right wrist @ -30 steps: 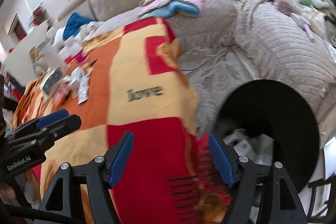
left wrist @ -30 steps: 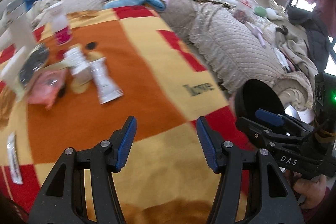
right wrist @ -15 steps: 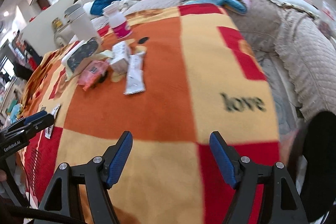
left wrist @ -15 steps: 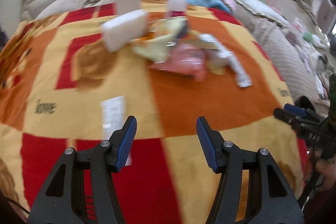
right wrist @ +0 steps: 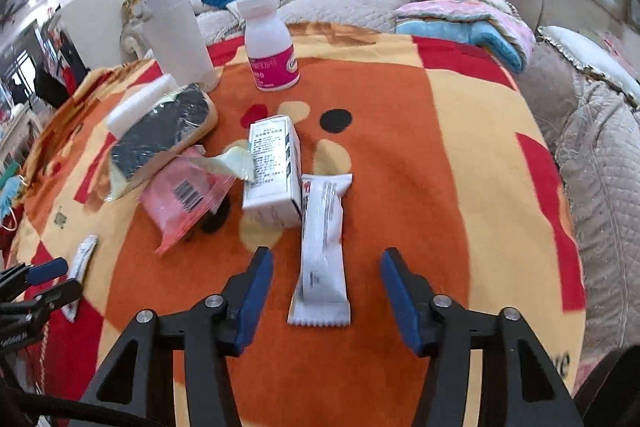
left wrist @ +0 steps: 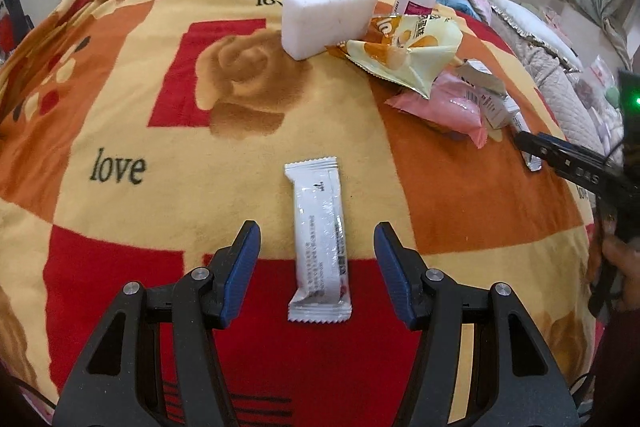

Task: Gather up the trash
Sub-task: 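Grasp a white snack-bar wrapper with the left tool while the right tool grasps another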

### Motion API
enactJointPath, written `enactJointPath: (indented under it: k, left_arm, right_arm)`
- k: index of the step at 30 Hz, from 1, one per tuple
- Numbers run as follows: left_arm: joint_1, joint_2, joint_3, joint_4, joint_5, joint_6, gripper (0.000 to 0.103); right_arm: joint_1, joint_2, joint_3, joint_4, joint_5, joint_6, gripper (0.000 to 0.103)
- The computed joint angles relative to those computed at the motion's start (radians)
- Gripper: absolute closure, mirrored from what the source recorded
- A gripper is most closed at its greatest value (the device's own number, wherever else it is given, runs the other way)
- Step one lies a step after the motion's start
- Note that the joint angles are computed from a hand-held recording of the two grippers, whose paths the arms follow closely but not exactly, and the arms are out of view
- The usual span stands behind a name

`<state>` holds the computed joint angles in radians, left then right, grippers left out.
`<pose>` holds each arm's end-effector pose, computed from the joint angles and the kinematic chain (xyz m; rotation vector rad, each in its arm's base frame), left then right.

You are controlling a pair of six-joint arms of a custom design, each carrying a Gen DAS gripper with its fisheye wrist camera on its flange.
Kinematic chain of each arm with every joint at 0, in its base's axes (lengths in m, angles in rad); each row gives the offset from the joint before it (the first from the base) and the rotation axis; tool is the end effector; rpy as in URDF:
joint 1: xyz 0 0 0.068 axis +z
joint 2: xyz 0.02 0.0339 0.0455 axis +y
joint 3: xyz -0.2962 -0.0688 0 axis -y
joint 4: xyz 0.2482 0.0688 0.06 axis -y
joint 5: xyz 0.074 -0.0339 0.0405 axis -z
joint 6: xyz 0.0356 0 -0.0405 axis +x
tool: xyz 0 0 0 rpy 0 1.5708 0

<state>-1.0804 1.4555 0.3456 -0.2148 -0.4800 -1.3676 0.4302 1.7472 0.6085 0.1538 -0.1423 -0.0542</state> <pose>0.0973 -0.1473 0.1097 -0.4513 2.5699 -0.0864 0.2622 0.1259 0.1138 -0.6709 2.4849 0.3252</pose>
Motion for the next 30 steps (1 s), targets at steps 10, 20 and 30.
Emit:
enactJointPath:
  k: [10, 20, 30]
  left_arm:
    - [0.046, 0.043, 0.002, 0.083, 0.010, 0.105, 0.082]
    - [-0.034, -0.011, 0.014, 0.071, -0.001, 0.048, 0.088]
    - [-0.104, -0.056, 0.023, 0.000, -0.038, -0.018, 0.088]
  right_arm:
    - [-0.051, -0.030, -0.037, 0.019, -0.045, -0.040, 0.084]
    - [-0.125, -0.253, -0.177, -0.097, -0.145, -0.087, 0.084]
    - [-0.032, -0.097, -0.086, -0.019, -0.036, -0.036, 0.065]
